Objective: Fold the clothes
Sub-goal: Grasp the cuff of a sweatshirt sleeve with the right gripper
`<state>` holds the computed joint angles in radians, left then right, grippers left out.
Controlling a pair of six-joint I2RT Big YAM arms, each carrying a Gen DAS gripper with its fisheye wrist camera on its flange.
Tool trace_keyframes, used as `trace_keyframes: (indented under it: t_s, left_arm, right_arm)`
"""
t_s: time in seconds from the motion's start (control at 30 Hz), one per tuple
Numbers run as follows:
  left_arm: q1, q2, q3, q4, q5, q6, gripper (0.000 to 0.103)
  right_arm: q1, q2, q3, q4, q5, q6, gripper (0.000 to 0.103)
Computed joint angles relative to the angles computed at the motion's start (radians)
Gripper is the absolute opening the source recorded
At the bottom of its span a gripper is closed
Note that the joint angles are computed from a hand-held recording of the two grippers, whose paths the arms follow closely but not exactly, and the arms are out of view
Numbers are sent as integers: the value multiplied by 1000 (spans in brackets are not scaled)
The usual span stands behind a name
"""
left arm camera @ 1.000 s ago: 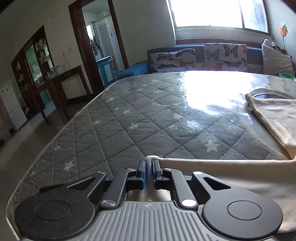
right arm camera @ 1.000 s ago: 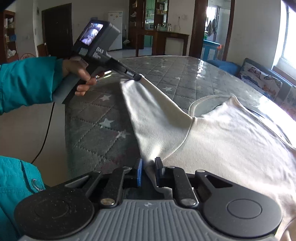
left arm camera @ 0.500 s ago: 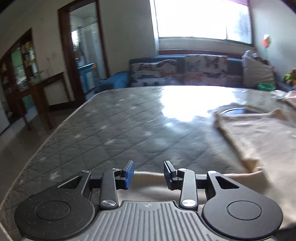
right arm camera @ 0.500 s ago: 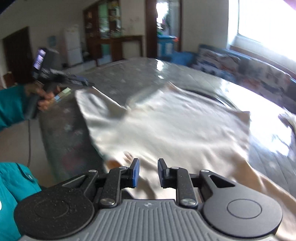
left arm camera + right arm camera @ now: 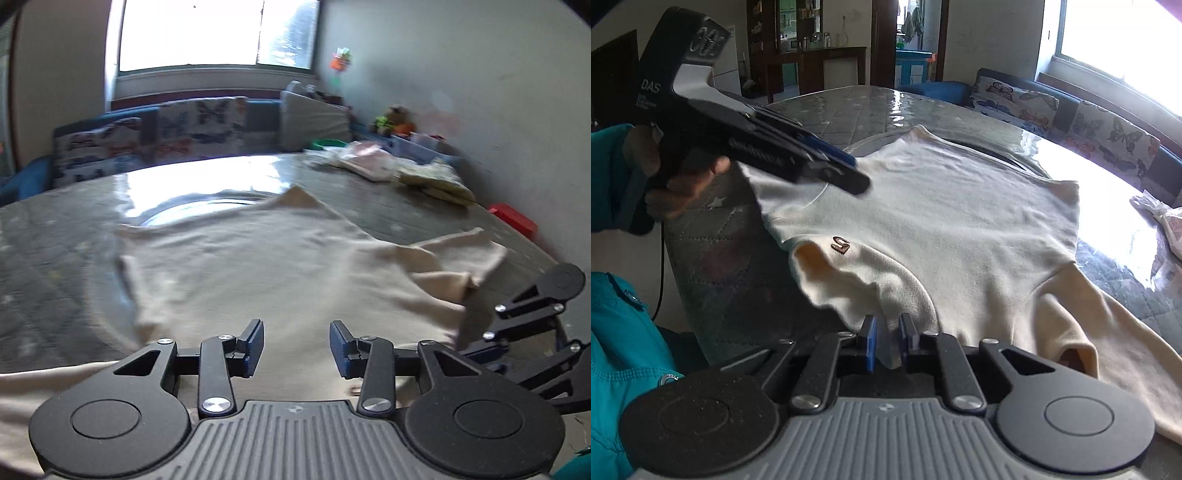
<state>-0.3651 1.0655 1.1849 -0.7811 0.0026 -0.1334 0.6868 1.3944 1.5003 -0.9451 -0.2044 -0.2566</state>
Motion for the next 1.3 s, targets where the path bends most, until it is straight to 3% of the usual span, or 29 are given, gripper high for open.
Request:
trace_keyframes:
  t_s: [0.13,0.3,0.5,0.77,0.87,1.1,1.3]
  left_arm:
    - [-66,23,-21,4,-9,29,42]
    - [-75,11,-28,5,-3,55,42]
    - [-70,19,-2,-28,19,93,42]
    - [-69,64,89,-43,68,142,43]
    - [-90,108,131,-26,88,150,43]
    - [-166,230,211,-3,130,174,43]
    - [-201,293,250,-20,141,180,43]
  right_arm:
    - [-14,-12,-4,0,-31,19,13]
    - [-61,-35,2,52,-44,71,16]
    - [-125,-7,21,122,58,158,22]
    - [-174,-6,-23,95,77,184,23]
    - [-198,-26,-32,120,106,204,36]
    - [-292,-4,-17,148,276,216,43]
    - [-382,48,-1,152,323,263,46]
